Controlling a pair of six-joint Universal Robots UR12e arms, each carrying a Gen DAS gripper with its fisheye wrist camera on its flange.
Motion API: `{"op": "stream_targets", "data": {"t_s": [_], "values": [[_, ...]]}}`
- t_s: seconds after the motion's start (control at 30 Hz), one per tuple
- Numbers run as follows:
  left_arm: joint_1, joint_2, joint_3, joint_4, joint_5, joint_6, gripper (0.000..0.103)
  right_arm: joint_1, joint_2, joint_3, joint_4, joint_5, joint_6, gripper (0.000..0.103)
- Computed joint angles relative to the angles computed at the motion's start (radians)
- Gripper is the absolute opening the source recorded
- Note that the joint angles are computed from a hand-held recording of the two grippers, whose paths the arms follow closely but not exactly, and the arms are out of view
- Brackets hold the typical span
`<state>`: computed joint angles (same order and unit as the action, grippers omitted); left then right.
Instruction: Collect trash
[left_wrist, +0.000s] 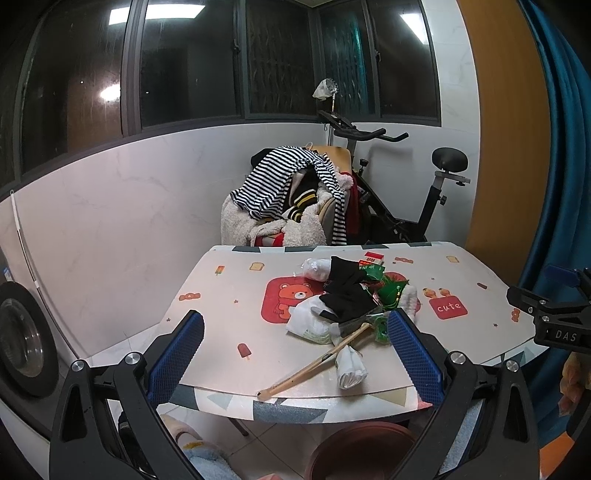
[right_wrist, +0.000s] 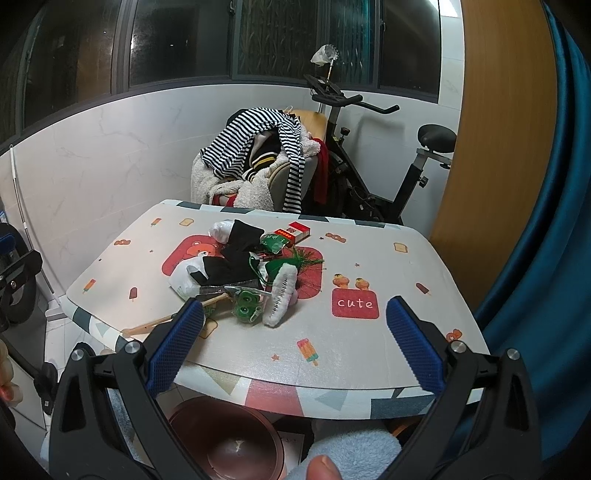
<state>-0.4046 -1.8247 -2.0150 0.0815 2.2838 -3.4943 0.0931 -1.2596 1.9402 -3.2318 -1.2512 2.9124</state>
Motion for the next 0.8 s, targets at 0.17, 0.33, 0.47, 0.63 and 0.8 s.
{"op": "stream_targets", "data": {"t_s": [0.17,0.33,0.47,0.63,0.8], "values": [[0.003,0.002,0.001,-0.037,0.005,-0.029,0.097,-0.003,0.000,0.001,0.002,0.003,0.001,0.097],[0.038,-0.001,-0.021,-0.049,-0.033,-0.069,0.097,-0.012,0.020,-0.002,0.021,0.038,0.014,0.097],[0.094,0.007,-0.069,0.000,-0.177,-0.095,0.097,-0.010,0.061,-0.016,0.036,0.075,0.012,0.097],[0.134,0.005,-0.090,-0.033,-0.221,-0.127,0.097,0.023,0.119,-0.057,0.106,0.068,-0.001,0.097],[0.149,-0.013,-0.100,-0.011,-0.203,-0.134,0.097,0.062,0.172,-0.119,0.236,0.084,0.017,0.097]]}}
